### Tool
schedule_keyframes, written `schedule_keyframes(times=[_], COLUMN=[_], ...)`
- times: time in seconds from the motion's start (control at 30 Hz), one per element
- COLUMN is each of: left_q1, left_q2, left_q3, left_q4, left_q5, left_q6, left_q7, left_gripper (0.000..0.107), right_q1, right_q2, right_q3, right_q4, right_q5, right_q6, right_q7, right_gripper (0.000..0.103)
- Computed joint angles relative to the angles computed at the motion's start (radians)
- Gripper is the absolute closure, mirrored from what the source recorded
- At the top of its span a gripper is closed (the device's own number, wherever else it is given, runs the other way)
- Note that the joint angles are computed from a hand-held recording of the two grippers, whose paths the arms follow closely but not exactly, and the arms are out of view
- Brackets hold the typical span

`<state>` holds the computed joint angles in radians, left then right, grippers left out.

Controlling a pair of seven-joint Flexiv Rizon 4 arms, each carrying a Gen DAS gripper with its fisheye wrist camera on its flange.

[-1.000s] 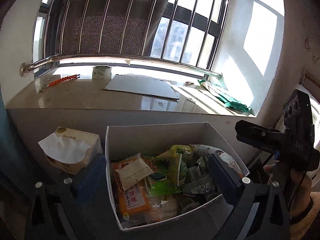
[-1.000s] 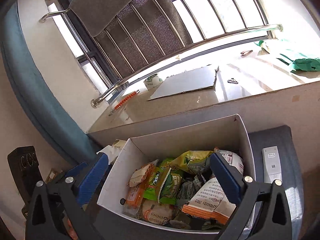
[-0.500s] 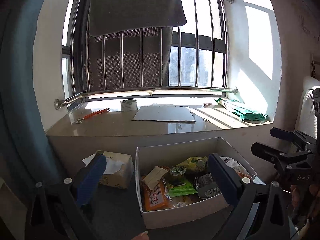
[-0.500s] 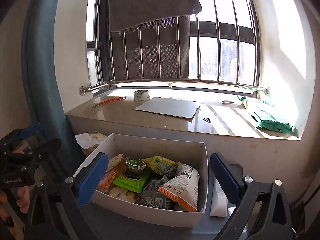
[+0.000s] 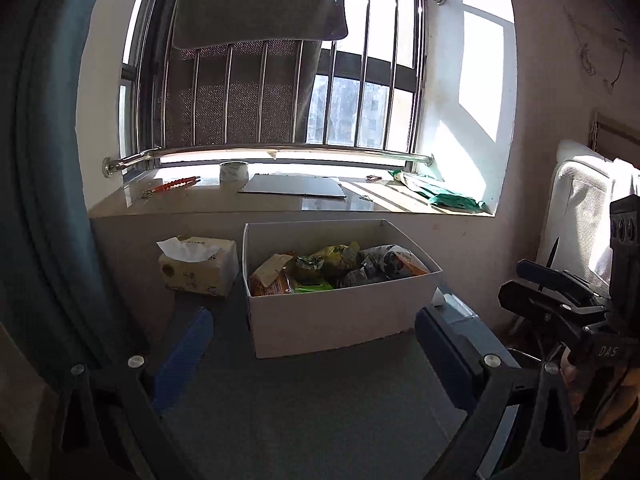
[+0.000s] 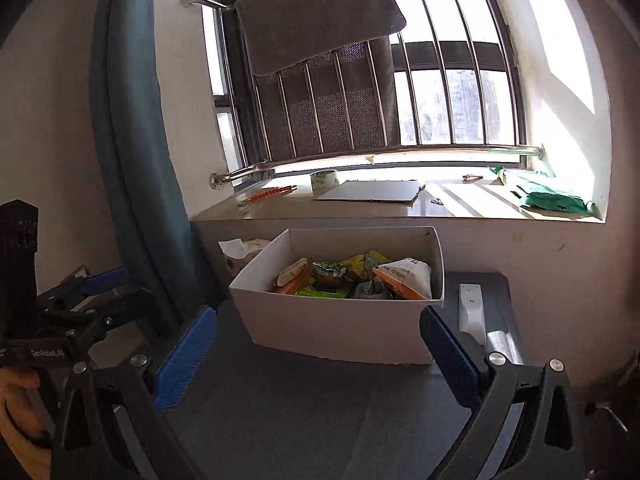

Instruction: Organize snacks

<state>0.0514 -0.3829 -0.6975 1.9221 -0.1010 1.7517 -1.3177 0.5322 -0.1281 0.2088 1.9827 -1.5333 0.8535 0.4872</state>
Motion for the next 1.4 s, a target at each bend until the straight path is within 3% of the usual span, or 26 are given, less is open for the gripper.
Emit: schedule_keyframes(times=[0.17, 0.27, 0.33, 0.47, 0.57, 0.67, 0.77, 0.87, 1.0, 1.4], left_q1=[0.227, 0.357, 0.360, 0.352, 0.327, 0.341, 0.294, 0.317, 0.307, 0.305], left_q2=[0.044, 0.067, 0.097, 0.119, 0.123, 0.114, 0.131, 0.121, 0.123, 0.122], left_q3=[-0.236, -0.363, -0.351, -0.339, -0.316, -0.340, -0.286, -0.319, -0.310, -0.313], left_q4=[0.141, 0.194, 0.210, 0.215, 0.207, 0.204, 0.202, 0.204, 0.202, 0.205], left_q5=[0.028, 0.076, 0.089, 0.105, 0.104, 0.104, 0.097, 0.085, 0.077, 0.067], left_q6=[0.036, 0.025, 0.026, 0.023, 0.024, 0.016, 0.015, 0.011, 0.008, 0.011], left_q7=[-0.093, -0.134, -0.159, -0.158, -0.154, -0.143, -0.134, -0.121, -0.114, -0.099], left_gripper=[0.004, 0.004, 0.004, 0.004, 0.004, 0.004, 0.004, 0.004, 0.004, 0.004], right_q1=[0.094, 0.121, 0.140, 0.137, 0.150, 0.145, 0.138, 0.140, 0.158, 0.161], right_q2=[0.012, 0.017, 0.011, 0.017, 0.004, 0.011, 0.018, 0.019, 0.009, 0.010], right_q3=[0.064, 0.072, 0.077, 0.066, 0.067, 0.063, 0.063, 0.067, 0.074, 0.070], right_q4=[0.004, 0.009, -0.002, 0.003, -0.013, -0.002, 0.008, 0.010, -0.005, -0.003], right_q5=[0.132, 0.140, 0.163, 0.130, 0.146, 0.141, 0.139, 0.142, 0.168, 0.155], right_q6=[-0.224, -0.248, -0.284, -0.228, -0.261, -0.238, -0.225, -0.238, -0.295, -0.280], right_q7=[-0.013, -0.006, -0.029, -0.004, -0.036, -0.018, 0.001, 0.002, -0.036, -0.034], right_gripper=[0.000, 0.000, 0.000, 0.000, 0.000, 0.000, 0.000, 0.000, 0.000, 0.000])
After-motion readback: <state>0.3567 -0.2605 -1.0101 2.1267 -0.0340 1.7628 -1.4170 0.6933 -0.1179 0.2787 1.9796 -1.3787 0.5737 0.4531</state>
